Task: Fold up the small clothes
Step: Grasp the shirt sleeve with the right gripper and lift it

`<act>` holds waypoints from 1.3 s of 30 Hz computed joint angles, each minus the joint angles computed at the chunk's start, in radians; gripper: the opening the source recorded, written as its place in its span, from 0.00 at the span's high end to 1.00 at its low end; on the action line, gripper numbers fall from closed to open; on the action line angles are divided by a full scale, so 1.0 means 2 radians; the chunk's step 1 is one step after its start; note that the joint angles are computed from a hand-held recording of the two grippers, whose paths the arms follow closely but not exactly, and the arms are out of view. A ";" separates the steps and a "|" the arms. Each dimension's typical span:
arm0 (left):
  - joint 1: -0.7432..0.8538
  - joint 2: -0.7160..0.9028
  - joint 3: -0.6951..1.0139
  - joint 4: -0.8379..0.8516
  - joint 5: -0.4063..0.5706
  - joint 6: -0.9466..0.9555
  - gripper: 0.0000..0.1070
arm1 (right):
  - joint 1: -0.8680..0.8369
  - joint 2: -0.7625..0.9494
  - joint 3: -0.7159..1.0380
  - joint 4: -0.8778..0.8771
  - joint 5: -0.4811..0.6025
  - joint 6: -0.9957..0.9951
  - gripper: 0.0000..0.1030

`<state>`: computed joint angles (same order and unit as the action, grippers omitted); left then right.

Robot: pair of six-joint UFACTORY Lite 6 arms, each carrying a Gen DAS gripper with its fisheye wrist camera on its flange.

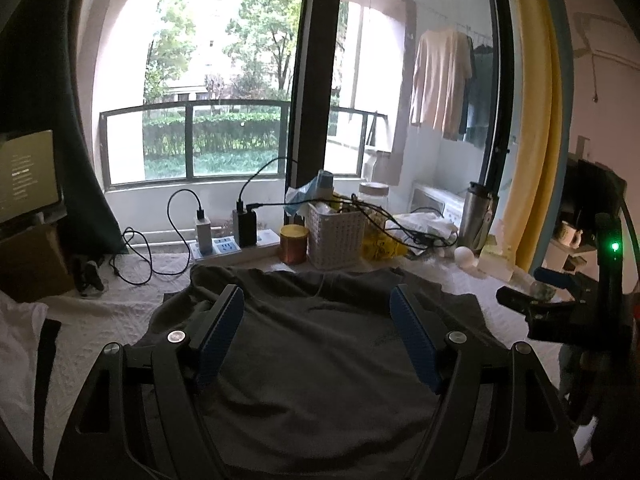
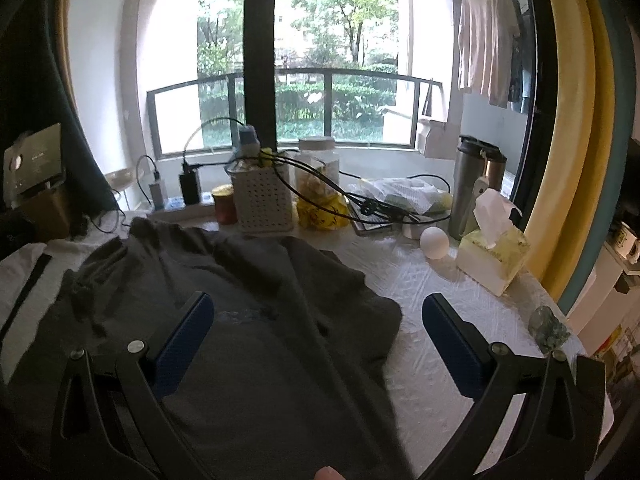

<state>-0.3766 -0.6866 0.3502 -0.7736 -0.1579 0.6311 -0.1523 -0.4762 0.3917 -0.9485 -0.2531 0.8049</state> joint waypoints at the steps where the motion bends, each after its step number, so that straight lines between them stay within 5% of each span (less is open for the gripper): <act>1: 0.000 0.013 0.004 0.025 -0.003 -0.025 0.27 | -0.019 0.025 0.012 -0.017 -0.017 0.004 0.00; 5: 0.011 0.096 0.033 0.161 -0.024 -0.166 0.27 | -0.068 0.123 0.072 -0.073 -0.062 0.028 0.02; 8: 0.011 0.157 0.059 0.201 -0.041 -0.209 0.27 | -0.087 0.206 0.134 -0.107 -0.074 0.046 0.12; 15: 0.012 0.276 0.130 0.206 -0.066 -0.219 0.27 | -0.093 0.397 0.314 -0.266 -0.084 0.183 0.30; 23: 0.037 0.372 0.198 0.208 -0.061 -0.233 0.27 | -0.060 0.568 0.509 -0.456 -0.106 0.363 0.31; 27: 0.048 0.393 0.213 0.185 -0.058 -0.210 0.27 | -0.038 0.599 0.532 -0.490 -0.091 0.388 0.31; 30: 0.057 0.399 0.216 0.192 -0.056 -0.214 0.27 | -0.032 0.590 0.518 -0.474 -0.077 0.363 0.45; 34: 0.066 0.388 0.207 0.237 -0.054 -0.255 0.27 | -0.029 0.575 0.494 -0.455 -0.084 0.335 0.89; 39: 0.084 0.357 0.184 0.326 -0.056 -0.331 0.27 | -0.037 0.542 0.456 -0.407 -0.065 0.311 0.91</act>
<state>-0.2082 0.0266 0.7181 -0.1216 -0.2707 -0.0319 -0.2259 0.6078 1.3040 -1.7623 -0.3839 1.4273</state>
